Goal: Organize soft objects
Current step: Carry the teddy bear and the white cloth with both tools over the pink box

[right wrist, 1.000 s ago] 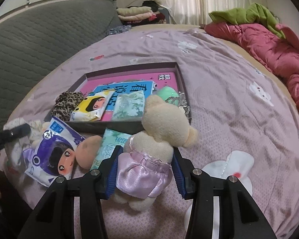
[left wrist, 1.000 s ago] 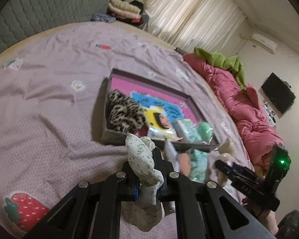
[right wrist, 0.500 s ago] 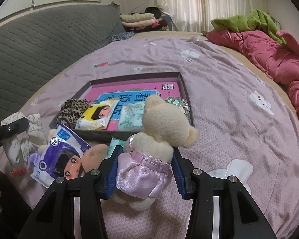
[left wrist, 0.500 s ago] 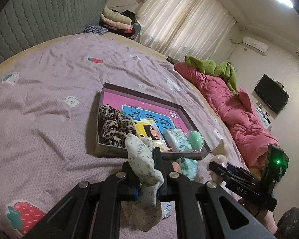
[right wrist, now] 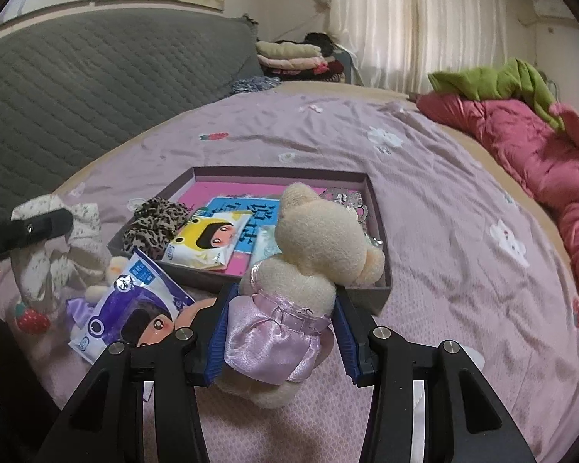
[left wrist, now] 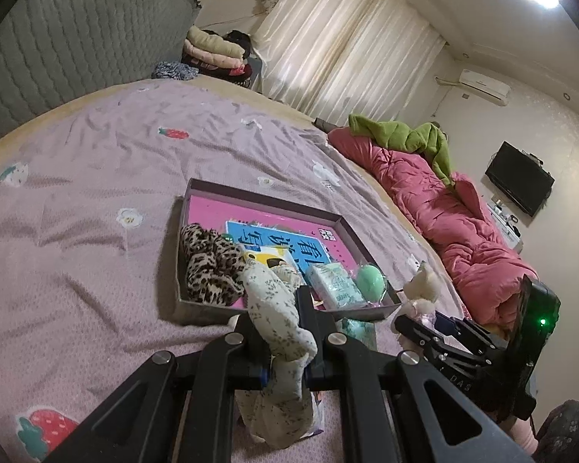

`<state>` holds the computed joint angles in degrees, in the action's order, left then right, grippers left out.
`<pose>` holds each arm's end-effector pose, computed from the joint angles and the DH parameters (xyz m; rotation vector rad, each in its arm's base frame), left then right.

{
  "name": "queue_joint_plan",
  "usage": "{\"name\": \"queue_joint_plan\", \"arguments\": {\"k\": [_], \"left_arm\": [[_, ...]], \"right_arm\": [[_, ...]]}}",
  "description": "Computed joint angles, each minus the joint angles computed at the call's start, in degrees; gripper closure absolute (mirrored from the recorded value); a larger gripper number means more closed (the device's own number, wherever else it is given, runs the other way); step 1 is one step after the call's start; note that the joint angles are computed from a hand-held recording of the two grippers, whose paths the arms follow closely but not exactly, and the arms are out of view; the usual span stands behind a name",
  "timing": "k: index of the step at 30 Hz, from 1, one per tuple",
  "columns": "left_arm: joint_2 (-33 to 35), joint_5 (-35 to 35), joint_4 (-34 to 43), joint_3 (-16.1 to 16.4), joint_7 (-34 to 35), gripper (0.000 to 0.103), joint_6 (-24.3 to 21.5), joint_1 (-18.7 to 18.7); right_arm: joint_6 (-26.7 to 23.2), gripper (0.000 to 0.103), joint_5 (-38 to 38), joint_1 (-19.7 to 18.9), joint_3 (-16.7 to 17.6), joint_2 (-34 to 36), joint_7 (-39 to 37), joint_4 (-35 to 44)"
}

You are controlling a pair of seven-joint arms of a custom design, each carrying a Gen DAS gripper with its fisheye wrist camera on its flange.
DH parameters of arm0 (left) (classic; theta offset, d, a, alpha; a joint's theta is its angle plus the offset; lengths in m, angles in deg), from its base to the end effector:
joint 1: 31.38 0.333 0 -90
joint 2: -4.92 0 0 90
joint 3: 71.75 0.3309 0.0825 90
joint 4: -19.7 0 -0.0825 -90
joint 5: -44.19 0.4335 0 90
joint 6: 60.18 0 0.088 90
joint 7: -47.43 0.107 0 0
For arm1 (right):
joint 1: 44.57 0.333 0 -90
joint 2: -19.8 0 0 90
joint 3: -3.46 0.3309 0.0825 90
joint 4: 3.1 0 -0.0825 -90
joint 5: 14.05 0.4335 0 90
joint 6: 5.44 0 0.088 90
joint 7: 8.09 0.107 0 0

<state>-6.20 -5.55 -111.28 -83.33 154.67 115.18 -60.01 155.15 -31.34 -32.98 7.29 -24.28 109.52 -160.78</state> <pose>0.4624 -0.3185 0.5170 -1.6956 2.0464 -1.4260 0.3790 0.1204 0.5182 -1.7322 1.6797 -0.7190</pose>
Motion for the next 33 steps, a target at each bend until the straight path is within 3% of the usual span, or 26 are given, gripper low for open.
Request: {"name": "queue_joint_plan", "arguments": {"k": [8,16,19,27,33], "left_arm": [[1.7,-0.2,2.0,-0.2,1.2,0.091,-0.5,0.3],[4.1,-6.0,5.1,-0.6,6.4,0.091,-1.0,0.6],[5.1,-6.2,6.1,-1.5,6.7,0.091,-0.9,1.4],[7.8,1.9,7.9,-3.8,1.2,0.091,-1.4,4.0],[8.7,-2.9,9.7,-4.2,6.9,0.091,-1.5,3.8]], "right_arm": [[1.4,0.054,-1.4,-0.1,0.8,1.1,-1.0,0.8],[3.2,0.054,-2.6,-1.3,1.3,2.5,-1.1,1.8],[4.0,0.054,-2.7,-1.7,1.2,3.1,-0.9,2.1],[5.6,0.054,-2.8,-2.0,0.4,4.9,-1.8,3.2],[7.2,0.054,-3.1,-3.5,0.6,6.5,-1.7,4.2]]}}
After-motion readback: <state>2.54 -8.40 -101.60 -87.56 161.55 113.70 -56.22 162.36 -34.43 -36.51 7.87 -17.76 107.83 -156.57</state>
